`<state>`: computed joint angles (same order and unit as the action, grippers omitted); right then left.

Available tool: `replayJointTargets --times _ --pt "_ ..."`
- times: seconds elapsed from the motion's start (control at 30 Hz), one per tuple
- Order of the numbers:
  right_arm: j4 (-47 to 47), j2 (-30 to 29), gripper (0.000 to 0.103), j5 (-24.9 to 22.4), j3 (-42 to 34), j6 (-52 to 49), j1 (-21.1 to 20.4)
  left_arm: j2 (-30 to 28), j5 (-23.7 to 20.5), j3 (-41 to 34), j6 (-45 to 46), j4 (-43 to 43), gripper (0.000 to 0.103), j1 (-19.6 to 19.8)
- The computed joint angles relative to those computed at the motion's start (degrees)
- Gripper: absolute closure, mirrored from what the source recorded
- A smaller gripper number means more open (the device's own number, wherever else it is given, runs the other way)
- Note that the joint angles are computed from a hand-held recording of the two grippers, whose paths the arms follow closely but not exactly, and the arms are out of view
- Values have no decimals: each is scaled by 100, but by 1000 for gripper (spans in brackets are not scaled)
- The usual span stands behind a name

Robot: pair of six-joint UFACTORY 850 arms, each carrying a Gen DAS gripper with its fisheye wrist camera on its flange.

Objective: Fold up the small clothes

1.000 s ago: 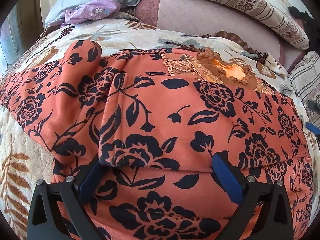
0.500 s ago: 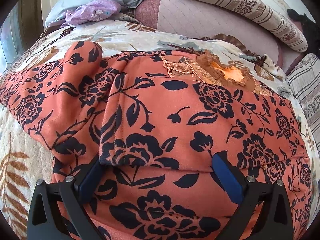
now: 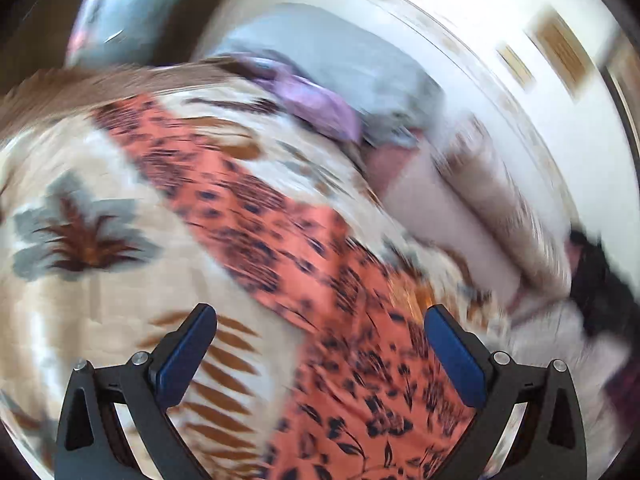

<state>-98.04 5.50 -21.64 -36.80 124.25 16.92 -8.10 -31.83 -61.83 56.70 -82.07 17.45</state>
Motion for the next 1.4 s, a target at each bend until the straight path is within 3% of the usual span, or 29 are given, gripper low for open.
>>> replayJointTargets --times 0.1,0.23,0.43,0.57,0.73,0.83,0.87,0.93,1.0,1.03,1.1,1.2,1.3,1.4 --pt "-72 -12 3 45 -5 77 -23 -570 -579 -338 -748 -272 0 716" --pt "48 -34 3 8 -32 -57 -7 -1372 -1028 -991 -1393 -328 1 1120" --pt "159 -77 3 -69 -60 -171 18 -2363 -1245 -2230 -1662 -536 1 1052" --pt "255 -127 3 -147 -94 -266 40 -3227 -1080 -3279 -2622 -15 1 973" --pt "366 -185 2 -259 -136 -353 85 -3379 -623 -3588 -2545 -134 5 899" --pt "323 -191 2 -252 -138 -308 77 -3564 -346 -3952 -3577 1019 34 834" --pt "285 -198 2 -250 -137 -269 73 -3664 -304 -4173 -3992 1597 58 797" --pt "233 -205 1 -248 -136 -212 69 -3872 -339 -4517 -4905 2712 97 750" --pt "149 -204 1 -248 -124 -121 66 -3952 -359 -4734 -5443 3314 97 700" --pt "127 -206 1 -247 -123 -93 66 -3812 -121 -4657 -5443 3778 97 593" --pt "54 -202 1 -246 -112 -11 64 -3324 524 -4268 -4723 4135 97 308" --pt "-49 -193 1 -272 -88 109 75 -2435 1266 -3578 -2924 3608 97 -280" --pt "-86 -177 1 -246 -76 153 62 -1608 1324 -2994 -1125 2791 97 -1067" --pt "-46 -160 1 -199 -80 117 47 -1065 912 -2347 529 1921 95 -1914"
